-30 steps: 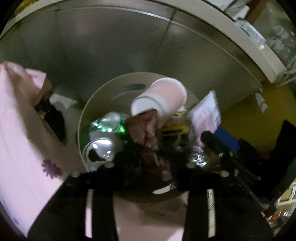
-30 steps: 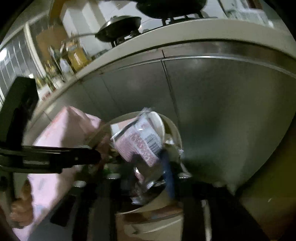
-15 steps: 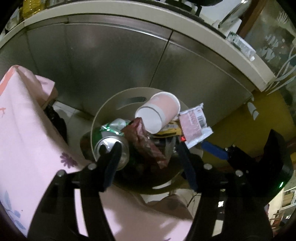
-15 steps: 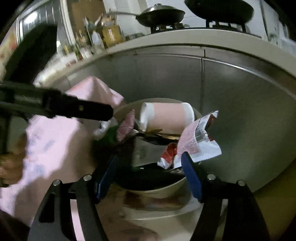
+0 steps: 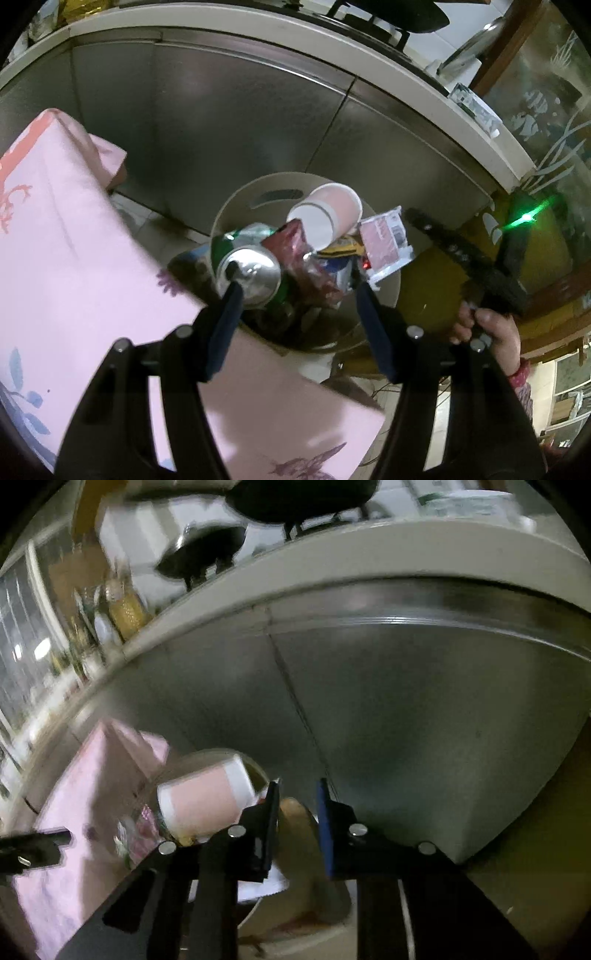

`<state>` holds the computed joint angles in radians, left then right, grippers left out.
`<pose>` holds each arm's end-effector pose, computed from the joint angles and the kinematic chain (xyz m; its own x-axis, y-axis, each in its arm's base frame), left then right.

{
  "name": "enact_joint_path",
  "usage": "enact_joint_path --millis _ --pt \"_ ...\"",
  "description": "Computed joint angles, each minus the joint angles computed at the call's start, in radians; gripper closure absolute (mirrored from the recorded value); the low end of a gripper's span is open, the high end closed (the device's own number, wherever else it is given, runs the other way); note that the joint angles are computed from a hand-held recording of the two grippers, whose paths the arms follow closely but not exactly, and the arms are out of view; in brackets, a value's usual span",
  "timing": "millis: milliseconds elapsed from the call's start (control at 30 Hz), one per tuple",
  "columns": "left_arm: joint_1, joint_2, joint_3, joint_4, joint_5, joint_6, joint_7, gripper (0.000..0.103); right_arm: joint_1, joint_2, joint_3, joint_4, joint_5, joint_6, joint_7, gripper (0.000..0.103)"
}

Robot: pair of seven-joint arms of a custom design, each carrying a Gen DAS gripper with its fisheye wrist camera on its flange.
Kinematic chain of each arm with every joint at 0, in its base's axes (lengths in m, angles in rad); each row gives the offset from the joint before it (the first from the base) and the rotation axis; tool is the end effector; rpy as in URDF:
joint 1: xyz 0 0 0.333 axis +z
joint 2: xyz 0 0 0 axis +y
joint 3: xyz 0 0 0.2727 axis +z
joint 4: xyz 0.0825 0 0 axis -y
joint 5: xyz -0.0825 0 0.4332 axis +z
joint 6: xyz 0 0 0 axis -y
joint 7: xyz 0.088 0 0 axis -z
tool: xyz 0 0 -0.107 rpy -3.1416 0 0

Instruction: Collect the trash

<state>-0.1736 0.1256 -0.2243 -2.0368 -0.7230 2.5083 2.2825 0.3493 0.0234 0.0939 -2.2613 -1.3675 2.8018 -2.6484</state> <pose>0.5921 -0.2417 0.3495 -0.5923 -0.7358 0.3284 -0.7717 0.4010 -0.4936 0.4995 0.2885 0.3045 -0.2664 -0.9203 -0.2866 -0.6136 0.3912 -0.6859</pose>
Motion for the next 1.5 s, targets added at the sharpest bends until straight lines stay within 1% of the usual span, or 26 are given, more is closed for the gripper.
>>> enact_joint_path --millis 33,67,100,167,200,233,267,333,367,467,533,633,733,800,933,967,1133,1200,1267,1333,1367,1500 --pt "0.003 -0.006 0.002 -0.008 -0.005 0.000 0.005 0.042 0.003 0.008 0.003 0.003 0.008 0.011 -0.018 0.086" --pt "0.005 -0.009 0.004 -0.012 -0.009 0.000 0.009 0.042 0.012 0.017 0.011 0.010 0.035 0.004 -0.060 0.086" --pt "0.007 -0.011 0.005 -0.016 -0.011 0.000 0.009 0.042 0.024 0.039 0.023 0.029 0.113 -0.019 -0.162 0.086" --pt "0.009 -0.006 0.010 -0.016 -0.006 -0.006 -0.010 0.042 0.039 0.079 0.029 0.055 0.224 -0.033 -0.305 0.086" --pt "0.010 -0.004 0.011 -0.015 -0.001 -0.009 -0.017 0.042 0.055 0.092 0.031 0.070 0.243 -0.067 -0.340 0.086" --pt "0.011 -0.004 0.012 -0.017 0.006 -0.011 -0.024 0.042 0.072 0.100 0.038 0.089 0.289 -0.133 -0.407 0.086" --pt "0.012 -0.005 0.013 -0.019 0.007 -0.010 -0.022 0.042 0.084 0.093 0.034 0.087 0.288 -0.144 -0.408 0.086" --pt "0.015 -0.019 0.012 -0.033 0.002 0.002 -0.011 0.042 0.097 0.056 0.023 0.061 0.237 -0.132 -0.335 0.086" --pt "0.016 -0.025 0.012 -0.039 -0.004 0.008 -0.006 0.042 0.102 0.032 0.024 0.046 0.220 -0.143 -0.311 0.086" --pt "0.020 -0.045 0.015 -0.055 -0.028 0.011 0.012 0.042 0.099 -0.017 0.035 0.007 0.187 -0.145 -0.288 0.086" --pt "0.021 -0.057 0.017 -0.065 -0.041 0.011 0.021 0.042 0.091 -0.041 0.041 -0.013 0.160 -0.104 -0.261 0.086" --pt "0.019 -0.082 0.020 -0.089 -0.053 0.012 0.030 0.042 0.076 -0.034 0.043 -0.007 0.144 -0.055 -0.220 0.086" --pt "0.015 -0.118 0.025 -0.126 -0.060 0.035 0.056 0.042 0.069 -0.040 0.047 0.004 0.080 -0.014 -0.125 0.086" --pt "0.011 -0.153 0.028 -0.162 -0.067 0.067 0.077 0.042 0.072 -0.049 0.056 0.002 0.032 -0.007 -0.051 0.086" --pt "0.000 -0.214 0.037 -0.227 -0.077 0.126 0.097 0.042 0.081 -0.064 0.074 0.000 -0.074 0.034 0.127 0.086" --pt "-0.004 -0.235 0.039 -0.251 -0.078 0.150 0.104 0.042 0.083 -0.061 0.076 0.004 -0.087 0.040 0.150 0.086" --pt "-0.019 -0.324 0.054 -0.353 -0.075 0.237 0.125 0.042 0.115 -0.058 0.101 0.026 -0.209 0.060 0.363 0.085" --pt "-0.024 -0.358 0.062 -0.392 -0.070 0.265 0.128 0.042 0.131 -0.050 0.108 0.040 -0.235 0.060 0.423 0.081" --pt "-0.025 -0.394 0.067 -0.435 -0.054 0.303 0.122 0.042 0.150 -0.038 0.116 0.058 -0.261 0.054 0.478 0.069" --pt "-0.028 -0.429 0.074 -0.475 -0.047 0.336 0.117 0.042 0.172 -0.019 0.123 0.086 -0.264 0.044 0.490 0.062" --pt "-0.029 -0.450 0.080 -0.498 -0.046 0.354 0.114 0.042 0.182 -0.012 0.125 0.097 -0.255 0.036 0.480 0.060" --pt "-0.021 -0.516 0.100 -0.572 -0.024 0.403 0.090 0.042 0.222 0.035 0.128 0.159 -0.192 0.029 0.400 0.059"
